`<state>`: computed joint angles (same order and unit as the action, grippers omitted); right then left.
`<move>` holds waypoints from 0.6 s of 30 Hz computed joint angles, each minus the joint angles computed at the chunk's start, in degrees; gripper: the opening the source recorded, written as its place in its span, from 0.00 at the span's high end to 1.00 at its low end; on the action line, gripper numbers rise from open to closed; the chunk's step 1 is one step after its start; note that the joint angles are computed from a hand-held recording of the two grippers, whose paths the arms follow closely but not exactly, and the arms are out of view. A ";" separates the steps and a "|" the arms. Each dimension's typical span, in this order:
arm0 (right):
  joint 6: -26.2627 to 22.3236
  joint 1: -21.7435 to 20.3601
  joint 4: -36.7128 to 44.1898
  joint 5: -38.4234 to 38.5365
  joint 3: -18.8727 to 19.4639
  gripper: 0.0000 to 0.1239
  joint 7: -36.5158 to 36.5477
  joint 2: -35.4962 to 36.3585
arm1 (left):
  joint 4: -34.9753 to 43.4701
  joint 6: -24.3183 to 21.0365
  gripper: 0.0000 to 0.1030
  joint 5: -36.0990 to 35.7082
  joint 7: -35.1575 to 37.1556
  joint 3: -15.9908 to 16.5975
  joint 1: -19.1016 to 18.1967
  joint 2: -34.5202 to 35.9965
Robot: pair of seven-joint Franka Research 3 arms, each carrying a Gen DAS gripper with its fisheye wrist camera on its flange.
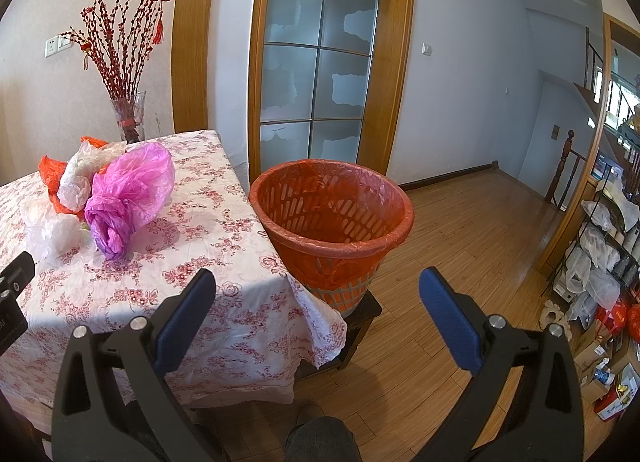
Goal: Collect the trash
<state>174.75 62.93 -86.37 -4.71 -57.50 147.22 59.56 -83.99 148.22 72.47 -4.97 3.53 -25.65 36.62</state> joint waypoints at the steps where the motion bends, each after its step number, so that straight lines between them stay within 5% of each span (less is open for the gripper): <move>1: 0.00 0.00 0.00 0.02 0.00 0.20 -0.02 0.00 | 0.00 0.00 0.02 0.00 0.00 0.01 -0.01 0.00; 18: 0.17 0.06 -0.13 0.60 -0.08 0.20 -0.47 0.11 | 0.00 0.01 0.02 -0.02 0.01 0.04 -0.03 0.00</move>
